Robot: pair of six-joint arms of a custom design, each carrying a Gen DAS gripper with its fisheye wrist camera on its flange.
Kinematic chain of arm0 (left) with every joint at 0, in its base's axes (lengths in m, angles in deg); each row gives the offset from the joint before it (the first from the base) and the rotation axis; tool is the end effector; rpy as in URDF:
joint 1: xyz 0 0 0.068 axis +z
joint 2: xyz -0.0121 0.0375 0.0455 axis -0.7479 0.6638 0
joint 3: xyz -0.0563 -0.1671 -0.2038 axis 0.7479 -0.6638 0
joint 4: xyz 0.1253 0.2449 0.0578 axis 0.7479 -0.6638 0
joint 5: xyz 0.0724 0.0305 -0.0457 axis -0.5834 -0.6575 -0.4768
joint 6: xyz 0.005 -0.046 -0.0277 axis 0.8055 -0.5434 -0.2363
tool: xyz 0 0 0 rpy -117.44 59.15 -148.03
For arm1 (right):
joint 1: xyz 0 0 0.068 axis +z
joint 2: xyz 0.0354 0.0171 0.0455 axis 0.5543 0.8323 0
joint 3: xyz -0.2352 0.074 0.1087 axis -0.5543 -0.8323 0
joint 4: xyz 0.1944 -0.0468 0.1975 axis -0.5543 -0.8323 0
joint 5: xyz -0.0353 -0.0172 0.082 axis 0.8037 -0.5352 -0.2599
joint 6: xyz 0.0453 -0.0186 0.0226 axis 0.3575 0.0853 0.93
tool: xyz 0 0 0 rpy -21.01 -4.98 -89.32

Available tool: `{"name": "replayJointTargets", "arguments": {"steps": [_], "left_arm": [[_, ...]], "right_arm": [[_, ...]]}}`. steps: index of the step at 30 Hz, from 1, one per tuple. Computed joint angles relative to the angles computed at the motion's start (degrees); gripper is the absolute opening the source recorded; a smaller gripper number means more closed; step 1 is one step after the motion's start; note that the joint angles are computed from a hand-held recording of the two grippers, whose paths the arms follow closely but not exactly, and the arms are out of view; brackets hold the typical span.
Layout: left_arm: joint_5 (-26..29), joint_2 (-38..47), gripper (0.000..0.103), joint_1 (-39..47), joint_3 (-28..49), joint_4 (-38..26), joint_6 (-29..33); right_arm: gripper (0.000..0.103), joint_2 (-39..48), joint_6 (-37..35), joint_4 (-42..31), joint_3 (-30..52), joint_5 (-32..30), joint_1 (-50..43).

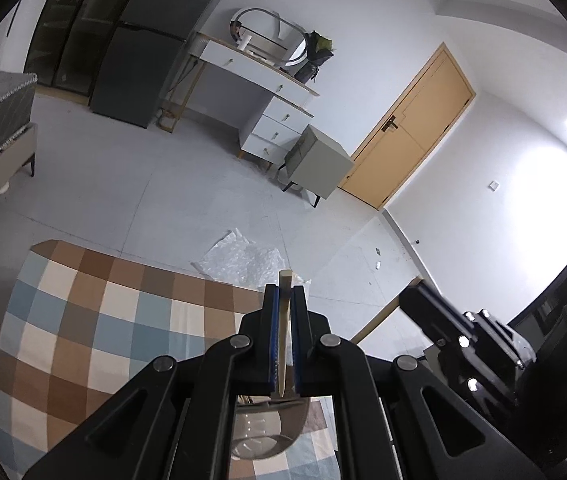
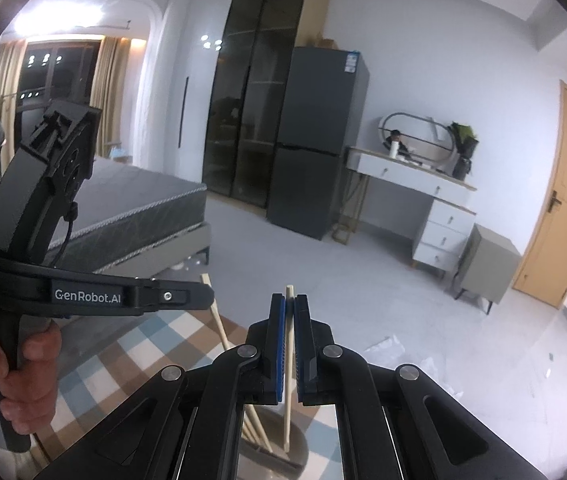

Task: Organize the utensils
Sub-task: 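Lift both held chopsticks above the white holder and lower them in, then open both grippers to release the chopsticks into the holder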

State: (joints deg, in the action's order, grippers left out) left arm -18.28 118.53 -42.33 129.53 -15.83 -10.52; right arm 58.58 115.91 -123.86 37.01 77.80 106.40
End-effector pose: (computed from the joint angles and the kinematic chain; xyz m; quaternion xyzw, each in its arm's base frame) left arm 0.2085 -0.0074 0.3751 0.2162 0.8417 -0.4024 0.2877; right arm 0.1092 0.2454 0.4014 -0.0270 0.8481 -0.0837 0.5226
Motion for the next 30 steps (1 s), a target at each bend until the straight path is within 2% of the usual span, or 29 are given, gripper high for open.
{"name": "replayJointTargets", "arguments": {"steps": [4, 10, 19, 24, 26, 27, 29, 30], "left_arm": [[-0.34, 0.33, 0.001, -0.84, -1.46, 2.46, -2.49], [-1.72, -0.55, 0.001, -2.58, -3.93, 4.26, -2.87], [-4.95, -1.03, 0.001, -4.81, -4.9, 3.46, -1.18], [-7.16, 1.77, 0.002, -6.53, -2.37, -1.72, 1.85], [-7.85, 2.9, 0.004, -6.37, -1.3, -3.51, 2.47], [-8.43, 3.28, 0.009, -6.08, -0.53, -4.36, 2.63], [-9.28, 3.3, 0.023, -5.4, 0.23, -5.49, 3.06], [-9.37, 3.29, 0.035, -4.24, 1.0, -6.7, 3.57]], "right_arm": [[0.003, -2.9, -5.72, 7.9, -6.64, -3.39, -3.09], [0.003, -5.17, -8.5, 13.56, -12.99, -6.19, -5.2], [0.003, -8.58, -7.97, 17.42, -19.98, -10.11, -6.22], [0.004, -10.53, -5.17, 19.22, -23.46, -13.17, -6.83], [0.004, -11.47, -3.05, 18.83, -24.76, -13.67, -6.64], [0.004, -11.91, -1.35, 18.04, -25.16, -13.52, -6.29], [0.013, -12.42, 1.76, 16.72, -25.48, -13.19, -5.69], [0.022, -12.92, 4.64, 15.38, -25.71, -12.43, -4.76]]}}
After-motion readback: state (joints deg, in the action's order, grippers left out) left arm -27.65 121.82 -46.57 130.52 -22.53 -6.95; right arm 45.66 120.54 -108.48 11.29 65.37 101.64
